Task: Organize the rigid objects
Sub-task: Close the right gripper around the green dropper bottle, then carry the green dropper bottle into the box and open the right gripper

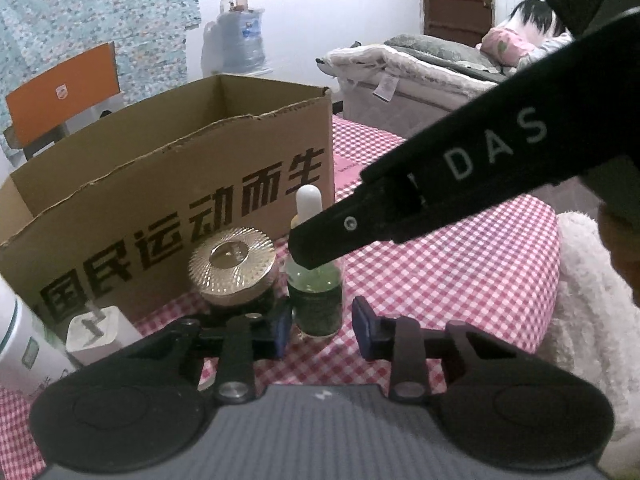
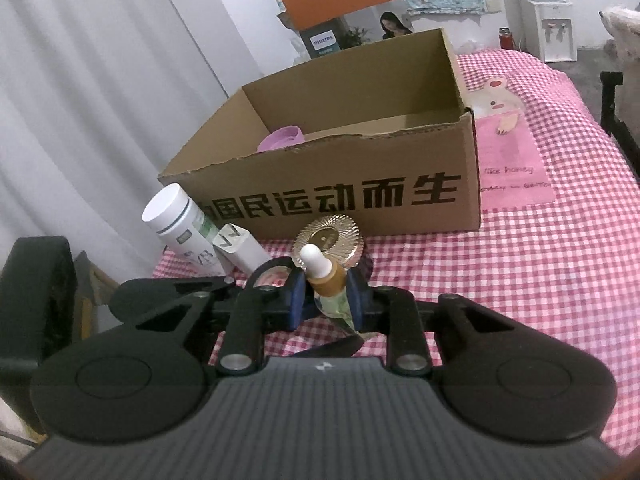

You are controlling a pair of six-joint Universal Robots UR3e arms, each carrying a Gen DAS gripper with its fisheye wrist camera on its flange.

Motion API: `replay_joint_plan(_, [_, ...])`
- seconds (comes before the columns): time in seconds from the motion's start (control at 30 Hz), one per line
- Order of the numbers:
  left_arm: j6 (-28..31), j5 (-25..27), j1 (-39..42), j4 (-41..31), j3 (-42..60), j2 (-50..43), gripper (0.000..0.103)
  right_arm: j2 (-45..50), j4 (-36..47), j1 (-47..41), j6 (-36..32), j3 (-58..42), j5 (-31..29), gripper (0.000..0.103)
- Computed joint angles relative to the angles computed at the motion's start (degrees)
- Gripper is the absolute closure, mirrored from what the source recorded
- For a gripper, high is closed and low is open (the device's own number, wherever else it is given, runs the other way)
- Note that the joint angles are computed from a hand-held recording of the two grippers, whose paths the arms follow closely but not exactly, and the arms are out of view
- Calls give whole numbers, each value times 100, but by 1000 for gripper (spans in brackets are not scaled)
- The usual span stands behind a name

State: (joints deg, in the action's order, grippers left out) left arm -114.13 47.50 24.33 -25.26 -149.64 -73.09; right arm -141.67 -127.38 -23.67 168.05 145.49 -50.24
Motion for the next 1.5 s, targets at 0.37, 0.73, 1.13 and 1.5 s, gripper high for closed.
replay_joint_plan(0.37, [-529,315,-591,1664,135,-1215,69,1116,-1361,660,347,-76,-629,74])
replay_joint_plan(0.73, [-447,324,-584,1552,16,-984,70,1233,-1581,879,361,-121,-916,78])
replay_joint_plan(1.13, [197,-565,473,-1638,120,2001,70,102,-353,980,277,-854,-813,82])
replay_joint_plan(1.5, [-1498,-7,-81,-1736,3086,14,70,2424,-965,1440,60,-3289,-296,82])
